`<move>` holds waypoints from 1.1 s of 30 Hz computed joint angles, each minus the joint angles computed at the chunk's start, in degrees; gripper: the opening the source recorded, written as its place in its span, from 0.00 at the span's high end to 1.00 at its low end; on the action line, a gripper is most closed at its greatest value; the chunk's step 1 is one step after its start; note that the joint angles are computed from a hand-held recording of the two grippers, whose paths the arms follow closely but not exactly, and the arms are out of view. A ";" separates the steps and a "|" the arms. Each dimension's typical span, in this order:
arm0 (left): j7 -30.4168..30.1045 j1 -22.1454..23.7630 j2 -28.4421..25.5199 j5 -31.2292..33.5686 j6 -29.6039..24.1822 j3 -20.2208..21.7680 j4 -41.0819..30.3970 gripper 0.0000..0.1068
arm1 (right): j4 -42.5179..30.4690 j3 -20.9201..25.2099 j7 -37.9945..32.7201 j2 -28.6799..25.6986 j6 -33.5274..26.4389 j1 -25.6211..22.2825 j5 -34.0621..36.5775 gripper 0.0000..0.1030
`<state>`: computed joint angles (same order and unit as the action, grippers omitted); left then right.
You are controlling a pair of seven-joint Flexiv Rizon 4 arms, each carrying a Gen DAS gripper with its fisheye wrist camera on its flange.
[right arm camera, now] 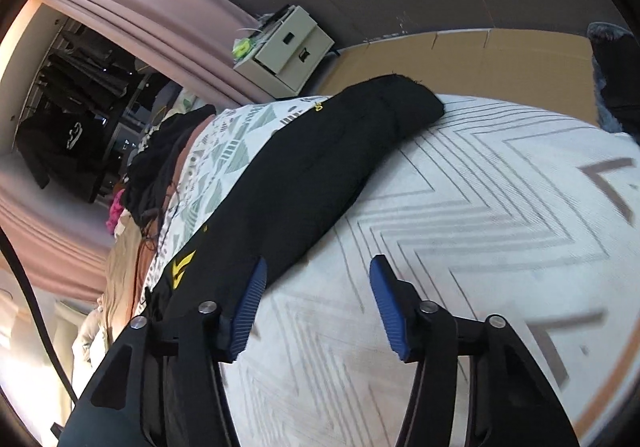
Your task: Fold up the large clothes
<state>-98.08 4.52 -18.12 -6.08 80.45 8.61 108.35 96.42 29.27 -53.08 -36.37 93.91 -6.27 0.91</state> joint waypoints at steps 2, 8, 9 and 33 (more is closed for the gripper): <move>0.45 0.93 -0.98 -0.95 0.20 -0.57 -0.33 0.06 | -2.58 -1.31 0.53 -1.53 -1.57 1.24 -0.46 0.52; 0.12 1.43 -3.10 -1.17 -0.35 0.62 -1.16 0.06 | -8.80 -4.99 0.99 -4.70 -4.42 4.65 0.01 0.63; 0.16 1.75 -3.38 -1.39 -0.41 0.58 -1.26 0.06 | -9.39 -6.70 1.45 -4.59 -5.21 5.92 -0.15 0.77; 22.35 12.87 10.35 -28.00 7.96 -8.89 15.79 0.06 | -3.62 -25.76 5.85 15.82 -1.16 28.06 -14.26 1.00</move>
<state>-75.73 17.39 -7.77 -34.08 88.41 -0.29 124.14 92.80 3.51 -47.22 -20.55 92.75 21.79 -13.34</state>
